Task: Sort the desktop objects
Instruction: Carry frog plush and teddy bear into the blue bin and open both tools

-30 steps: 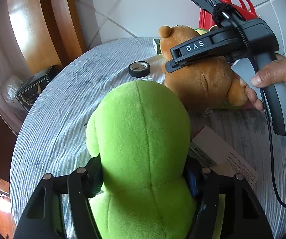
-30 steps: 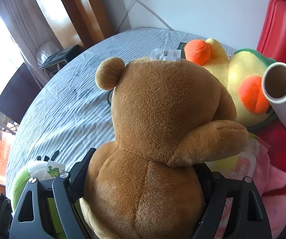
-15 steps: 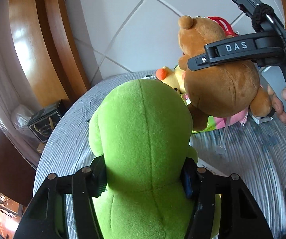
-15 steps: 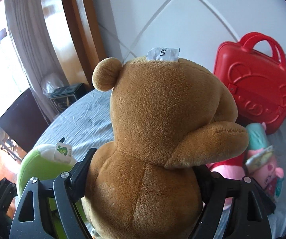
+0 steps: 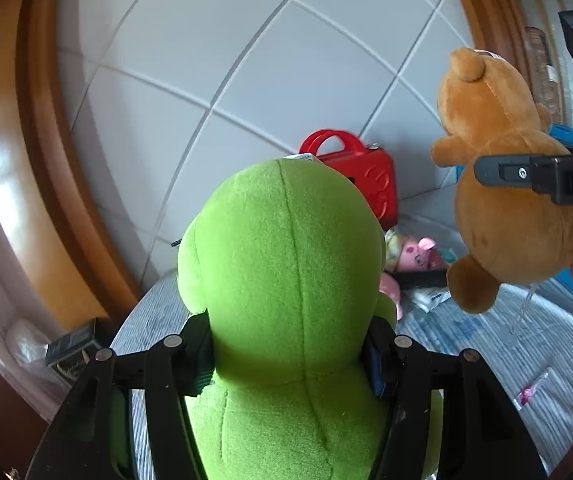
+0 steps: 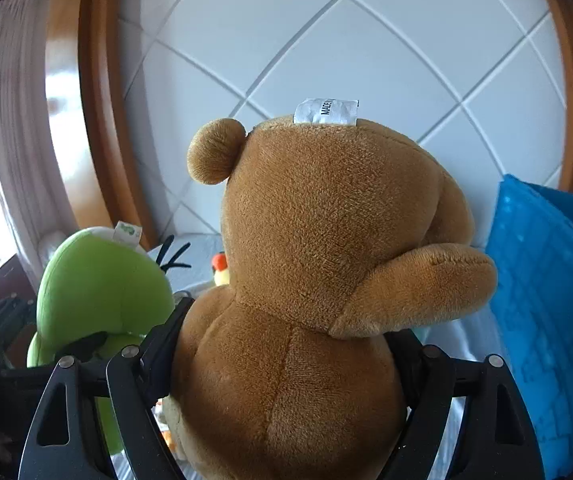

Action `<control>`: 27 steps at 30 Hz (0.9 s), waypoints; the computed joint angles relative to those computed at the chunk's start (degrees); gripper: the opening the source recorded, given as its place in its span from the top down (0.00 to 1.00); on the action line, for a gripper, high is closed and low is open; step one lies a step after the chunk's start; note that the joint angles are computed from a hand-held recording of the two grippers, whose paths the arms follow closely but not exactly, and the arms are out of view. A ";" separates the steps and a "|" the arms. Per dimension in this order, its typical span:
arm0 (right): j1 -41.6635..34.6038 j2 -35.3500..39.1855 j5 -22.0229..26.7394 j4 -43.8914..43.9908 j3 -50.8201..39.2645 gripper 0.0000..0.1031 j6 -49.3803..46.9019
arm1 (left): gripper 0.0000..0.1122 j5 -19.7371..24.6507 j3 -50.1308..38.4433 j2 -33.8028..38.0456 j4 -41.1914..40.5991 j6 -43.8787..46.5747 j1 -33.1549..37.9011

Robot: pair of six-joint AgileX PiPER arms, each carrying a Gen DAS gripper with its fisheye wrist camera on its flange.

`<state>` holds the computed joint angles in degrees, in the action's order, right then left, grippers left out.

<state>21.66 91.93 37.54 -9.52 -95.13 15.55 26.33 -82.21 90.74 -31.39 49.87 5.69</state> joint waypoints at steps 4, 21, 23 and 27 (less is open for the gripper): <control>1.27 -11.44 0.37 -13.86 10.82 0.19 13.84 | 0.50 2.51 -1.40 -2.31 -5.83 6.18 -3.51; -37.90 -34.40 4.76 13.18 16.12 0.18 -15.19 | 0.48 1.88 -21.26 2.02 26.50 -26.20 -39.85; -49.06 -32.92 5.94 24.64 13.97 0.17 -26.42 | 0.47 3.87 -27.66 5.68 35.46 -34.72 -45.29; -66.73 -26.01 12.45 46.40 5.28 0.17 -45.70 | 0.45 12.30 -50.04 18.46 42.20 -39.70 -51.60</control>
<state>-45.07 65.92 50.00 36.88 -89.85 -30.15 38.63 -132.25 109.20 10.82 10.17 -45.91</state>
